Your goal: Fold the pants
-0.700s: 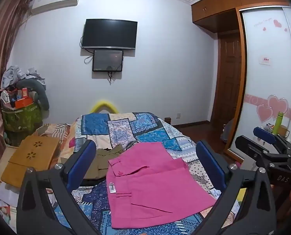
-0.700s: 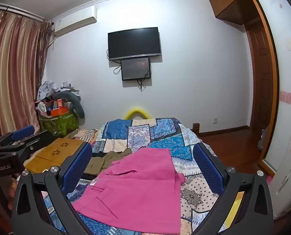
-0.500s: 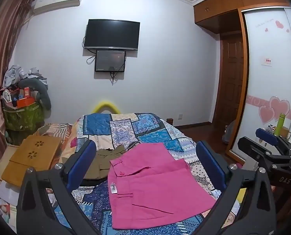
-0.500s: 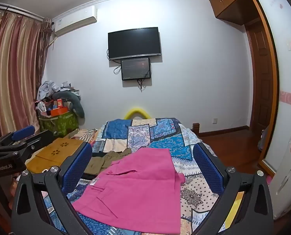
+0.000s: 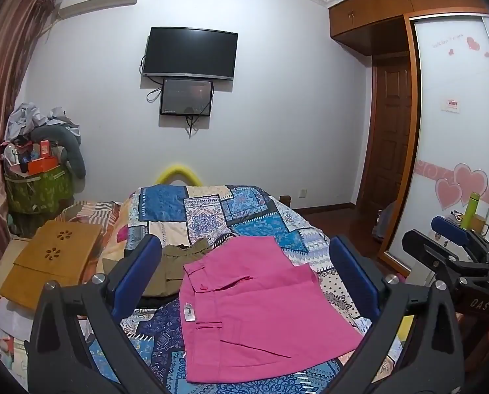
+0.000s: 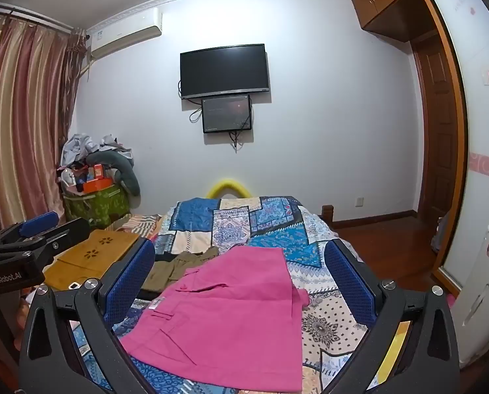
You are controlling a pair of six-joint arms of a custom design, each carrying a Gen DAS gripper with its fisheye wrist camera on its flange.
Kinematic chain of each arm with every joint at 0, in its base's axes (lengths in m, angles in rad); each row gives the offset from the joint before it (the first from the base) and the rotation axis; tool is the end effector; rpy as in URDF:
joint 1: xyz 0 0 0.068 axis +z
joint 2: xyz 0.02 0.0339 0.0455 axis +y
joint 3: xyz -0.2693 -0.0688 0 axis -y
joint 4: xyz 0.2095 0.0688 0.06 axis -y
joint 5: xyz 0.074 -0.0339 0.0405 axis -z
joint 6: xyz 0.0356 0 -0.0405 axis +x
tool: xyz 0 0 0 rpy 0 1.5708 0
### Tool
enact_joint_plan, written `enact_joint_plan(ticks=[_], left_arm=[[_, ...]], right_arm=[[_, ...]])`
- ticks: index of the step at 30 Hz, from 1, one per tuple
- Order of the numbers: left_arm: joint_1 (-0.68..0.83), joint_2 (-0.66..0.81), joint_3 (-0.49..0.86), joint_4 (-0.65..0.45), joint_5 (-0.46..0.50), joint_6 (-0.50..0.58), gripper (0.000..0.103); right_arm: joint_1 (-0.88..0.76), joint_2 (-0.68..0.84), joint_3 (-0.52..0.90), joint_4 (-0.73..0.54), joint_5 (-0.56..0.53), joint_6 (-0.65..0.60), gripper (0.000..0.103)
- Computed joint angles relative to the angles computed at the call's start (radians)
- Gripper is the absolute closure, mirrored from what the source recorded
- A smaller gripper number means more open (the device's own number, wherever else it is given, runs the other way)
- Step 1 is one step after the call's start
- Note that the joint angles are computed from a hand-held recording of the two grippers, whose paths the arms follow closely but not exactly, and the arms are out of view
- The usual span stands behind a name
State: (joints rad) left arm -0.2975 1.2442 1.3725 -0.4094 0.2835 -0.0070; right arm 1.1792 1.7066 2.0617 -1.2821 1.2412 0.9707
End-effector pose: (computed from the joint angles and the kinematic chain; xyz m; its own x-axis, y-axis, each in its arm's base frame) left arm 0.2243 -0.0792 0.4249 -0.2690 0.0754 -0.9602 0.5365 0.8397 -0.0843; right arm 0.1393 0.2491 0.4410 -0.2404 0.1177 -0.9635 0.2054 0.9763 0.0680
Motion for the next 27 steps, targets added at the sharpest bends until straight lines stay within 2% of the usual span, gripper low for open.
enact_joint_plan(ticks=[27], left_arm=[[-0.012,0.001,0.025,-0.027,-0.013,0.025,0.0]], right_arm=[[-0.001,-0.003,-0.002,0.005,0.001,-0.003,0.0]])
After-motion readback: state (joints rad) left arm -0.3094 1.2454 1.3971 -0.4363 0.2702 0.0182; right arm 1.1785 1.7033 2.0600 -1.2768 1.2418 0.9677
